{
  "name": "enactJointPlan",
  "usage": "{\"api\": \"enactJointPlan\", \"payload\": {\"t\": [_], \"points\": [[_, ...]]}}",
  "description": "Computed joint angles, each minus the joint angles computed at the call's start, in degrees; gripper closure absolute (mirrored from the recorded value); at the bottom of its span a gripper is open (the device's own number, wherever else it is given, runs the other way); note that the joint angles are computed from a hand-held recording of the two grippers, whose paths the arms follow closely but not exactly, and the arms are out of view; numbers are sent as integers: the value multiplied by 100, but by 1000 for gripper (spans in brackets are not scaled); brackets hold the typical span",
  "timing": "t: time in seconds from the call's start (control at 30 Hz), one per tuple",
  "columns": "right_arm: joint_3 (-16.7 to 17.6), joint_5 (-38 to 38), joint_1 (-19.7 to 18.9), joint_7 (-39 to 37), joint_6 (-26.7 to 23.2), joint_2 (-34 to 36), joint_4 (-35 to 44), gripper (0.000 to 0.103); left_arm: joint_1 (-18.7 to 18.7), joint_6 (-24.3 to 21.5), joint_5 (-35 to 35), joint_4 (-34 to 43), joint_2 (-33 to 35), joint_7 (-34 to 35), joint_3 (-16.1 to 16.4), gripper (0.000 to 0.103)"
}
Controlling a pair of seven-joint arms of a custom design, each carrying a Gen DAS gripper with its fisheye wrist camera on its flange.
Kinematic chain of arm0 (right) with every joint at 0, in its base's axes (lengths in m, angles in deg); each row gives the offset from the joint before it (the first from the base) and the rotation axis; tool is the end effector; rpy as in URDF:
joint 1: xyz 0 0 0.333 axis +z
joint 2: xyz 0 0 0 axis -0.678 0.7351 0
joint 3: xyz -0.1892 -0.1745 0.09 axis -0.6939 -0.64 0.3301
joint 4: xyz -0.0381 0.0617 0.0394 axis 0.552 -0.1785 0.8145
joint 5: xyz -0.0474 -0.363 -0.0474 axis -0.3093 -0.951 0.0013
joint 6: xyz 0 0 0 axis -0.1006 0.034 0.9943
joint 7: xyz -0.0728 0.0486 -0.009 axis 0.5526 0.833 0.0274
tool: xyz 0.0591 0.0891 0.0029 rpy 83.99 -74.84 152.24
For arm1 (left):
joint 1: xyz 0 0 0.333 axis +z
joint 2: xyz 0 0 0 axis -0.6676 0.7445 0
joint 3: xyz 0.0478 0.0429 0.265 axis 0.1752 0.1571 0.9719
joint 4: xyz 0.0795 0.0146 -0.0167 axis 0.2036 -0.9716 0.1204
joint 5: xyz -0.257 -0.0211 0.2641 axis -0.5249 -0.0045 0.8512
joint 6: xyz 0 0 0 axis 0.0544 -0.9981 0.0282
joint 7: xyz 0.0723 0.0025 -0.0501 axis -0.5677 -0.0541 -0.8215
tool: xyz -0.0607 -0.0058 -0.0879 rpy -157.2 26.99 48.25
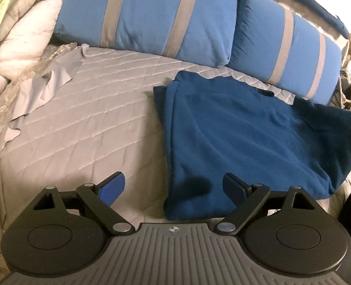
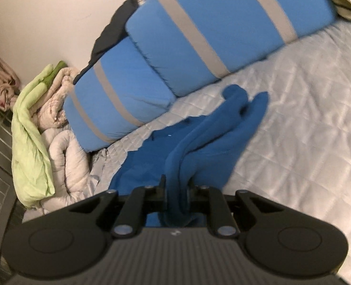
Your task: Fold clothes
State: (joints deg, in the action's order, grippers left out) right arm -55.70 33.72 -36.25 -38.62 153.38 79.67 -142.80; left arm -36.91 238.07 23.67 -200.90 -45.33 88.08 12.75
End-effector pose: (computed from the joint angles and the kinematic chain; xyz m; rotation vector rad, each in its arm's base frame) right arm 0.5931 0.1136 0.4340 -1.5587 1.3809 0.2205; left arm 0.3916 -0.1065 0.4335 -2.0009 1.5314 -0.8197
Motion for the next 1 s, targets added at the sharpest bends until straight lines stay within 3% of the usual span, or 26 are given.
{"api": "enactJointPlan", "payload": {"t": [0.2,0.33,0.47,0.67,0.83,1.0], "points": [[363,-309,449,-23,210,338,762,89,-40,-18,-96,-199,-277,-11,115,12],[728,-977,972,-24,395,683,1428,89,-54,-37,-216,-451,-634,-21,207,12],[1033,-2214,1713,438,625,1290,2155,89,-14,-204,-324,-693,-1001,-46,258,12],[942,-4596,2608,1821,-49,2372,3136,90,-56,-428,-471,-981,-1426,-27,399,12],[1199,-4786,2427,1954,-4,2380,3006,90,-93,-514,-540,-1089,-1555,136,506,12],[1231,-4990,2474,2149,12,2466,3160,89,-83,-491,-605,-1141,-1566,167,500,12]]}}
